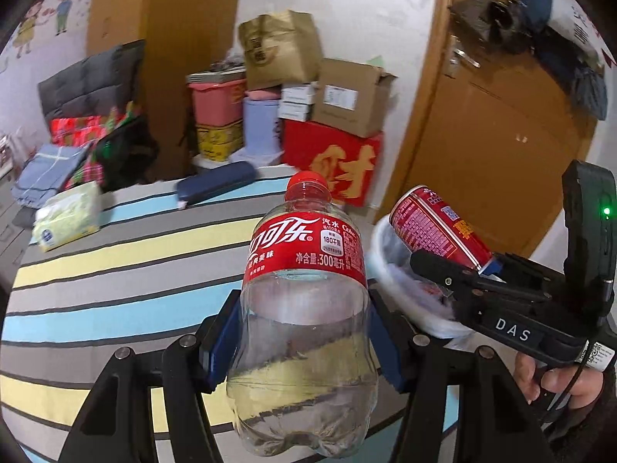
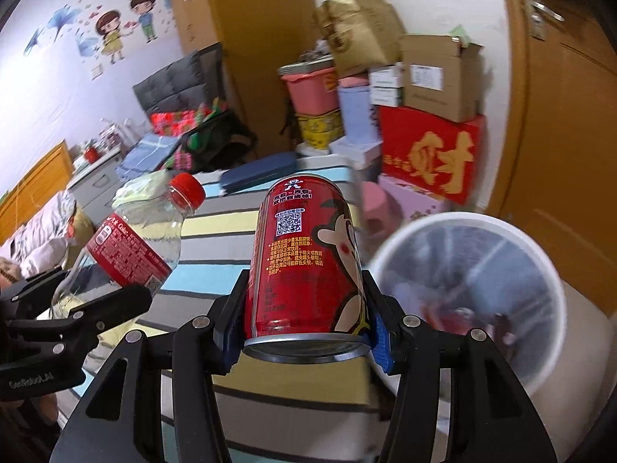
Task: Collect trash
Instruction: 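Carry the red can and Coca-Cola bottle over the wastebasket with both tools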
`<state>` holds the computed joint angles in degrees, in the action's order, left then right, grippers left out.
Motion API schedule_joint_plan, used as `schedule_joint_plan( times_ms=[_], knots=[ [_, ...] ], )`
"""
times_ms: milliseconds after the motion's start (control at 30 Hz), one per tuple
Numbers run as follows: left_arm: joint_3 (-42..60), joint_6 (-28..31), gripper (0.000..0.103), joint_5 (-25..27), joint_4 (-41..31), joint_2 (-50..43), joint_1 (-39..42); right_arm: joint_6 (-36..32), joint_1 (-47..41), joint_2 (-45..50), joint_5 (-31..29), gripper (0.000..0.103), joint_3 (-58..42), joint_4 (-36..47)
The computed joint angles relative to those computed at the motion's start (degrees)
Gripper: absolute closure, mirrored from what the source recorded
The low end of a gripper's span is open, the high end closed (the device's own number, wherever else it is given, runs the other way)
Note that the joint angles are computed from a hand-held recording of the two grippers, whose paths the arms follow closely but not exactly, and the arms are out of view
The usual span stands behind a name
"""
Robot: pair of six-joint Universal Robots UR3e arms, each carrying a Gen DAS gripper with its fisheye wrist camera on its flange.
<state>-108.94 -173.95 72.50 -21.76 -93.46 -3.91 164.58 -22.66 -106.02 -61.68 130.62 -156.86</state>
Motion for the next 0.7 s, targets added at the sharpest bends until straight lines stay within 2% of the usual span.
schedule_joint_plan(
  times_ms=[333,700],
  knots=[
    [13.7,-4.7,0.041,4.4,-0.8,-12.7,-12.6,-7.3,-13.6,-7.4,3.5,0.049,3.8,6.5],
    [33.7,-8.0,0.041,6.3,-7.2,-28.6,-20.6,-12.4,-22.1,-4.3,3.8,0.049,3.1,9.2]
  ],
)
